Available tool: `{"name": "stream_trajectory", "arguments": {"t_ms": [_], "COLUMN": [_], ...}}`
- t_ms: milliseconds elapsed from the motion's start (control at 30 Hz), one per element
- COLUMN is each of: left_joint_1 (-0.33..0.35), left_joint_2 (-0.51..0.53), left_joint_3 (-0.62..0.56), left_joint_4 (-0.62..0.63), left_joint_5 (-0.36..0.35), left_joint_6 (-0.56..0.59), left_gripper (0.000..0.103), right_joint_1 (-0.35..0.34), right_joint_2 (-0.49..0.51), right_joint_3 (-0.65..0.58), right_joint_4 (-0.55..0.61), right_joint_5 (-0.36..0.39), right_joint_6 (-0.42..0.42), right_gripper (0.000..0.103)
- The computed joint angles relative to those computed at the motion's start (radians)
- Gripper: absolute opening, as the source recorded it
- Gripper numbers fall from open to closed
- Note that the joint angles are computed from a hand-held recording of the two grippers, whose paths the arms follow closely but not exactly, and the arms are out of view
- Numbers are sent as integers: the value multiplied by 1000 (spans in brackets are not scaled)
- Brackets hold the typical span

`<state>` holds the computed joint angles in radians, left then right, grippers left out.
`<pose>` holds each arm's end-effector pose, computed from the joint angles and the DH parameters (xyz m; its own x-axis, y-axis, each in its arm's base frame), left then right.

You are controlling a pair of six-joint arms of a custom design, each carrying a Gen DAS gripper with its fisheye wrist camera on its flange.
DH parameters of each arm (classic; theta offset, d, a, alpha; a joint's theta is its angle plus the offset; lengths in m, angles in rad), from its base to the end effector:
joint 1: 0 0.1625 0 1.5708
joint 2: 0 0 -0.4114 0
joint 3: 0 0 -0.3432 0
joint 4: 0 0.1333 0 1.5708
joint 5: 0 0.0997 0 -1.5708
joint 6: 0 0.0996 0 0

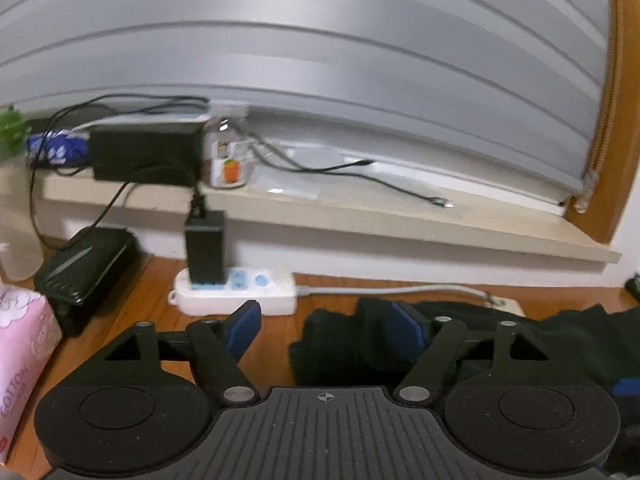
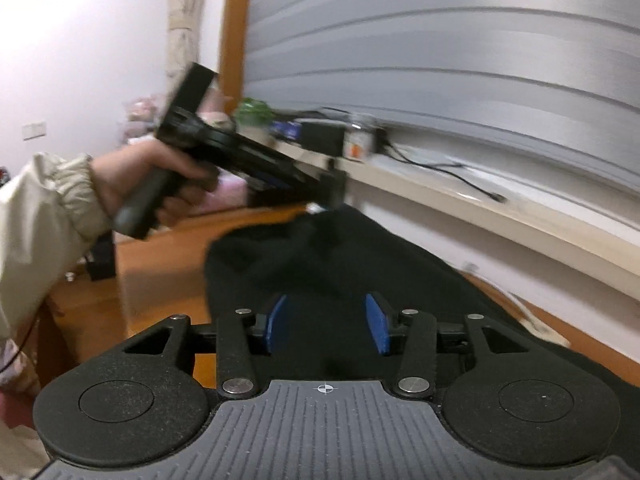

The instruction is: Fold clothes

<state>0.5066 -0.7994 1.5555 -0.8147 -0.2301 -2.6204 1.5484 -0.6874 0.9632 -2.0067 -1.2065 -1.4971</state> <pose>-0.3426 -0.4535 0.1211 -0.6666 -0.5961 -0.4476 0.3237 0.3095 -0.8941 0.1517 -0.7650 0.2541 -0.0909 -0.9869 0.1331 -0.9312 0.0369 -0.3625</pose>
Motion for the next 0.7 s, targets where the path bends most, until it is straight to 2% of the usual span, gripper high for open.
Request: {"name": "stream_trajectory", "arguments": {"t_ms": [67,167,300,400,433,467,500,533,633,700], "left_joint_1": [-9,-32,-81,-97,-98,-99,-99,-103,-130,-160], "left_joint_2": [10,39,68,103,116,130,149,159,161,131], "left_joint_3": [15,42,93,89,81,69,44,28,27,73], "left_joint_4": [-105,-219,-334,-366,-365,-357,-308,-252,-156,-176], "left_joint_5": [12,-4,-41,-61,-68,-75,-83,-88,-101,-116], "left_joint_6": [116,232,275,300,311,316,301,265,169,140], "left_gripper": [76,75,67,61,51,37,26,6,5,5], "right_joint_1": [-14,-26,-37,-47,-49,-48,-50,-51,-56,-60], "right_joint_2": [18,33,71,103,112,121,125,120,106,97], "right_joint_3": [-39,-29,-50,-89,-103,-116,-117,-105,-69,-46], "right_joint_4": [6,-64,-143,-144,-132,-122,-126,-137,-169,-190], "right_joint_5": [-12,-41,-100,-122,-122,-121,-117,-112,-105,-100], "right_joint_6": [2,-11,15,47,57,69,75,74,51,36], "right_gripper": [49,50,50,51,52,53,55,55,57,57]}}
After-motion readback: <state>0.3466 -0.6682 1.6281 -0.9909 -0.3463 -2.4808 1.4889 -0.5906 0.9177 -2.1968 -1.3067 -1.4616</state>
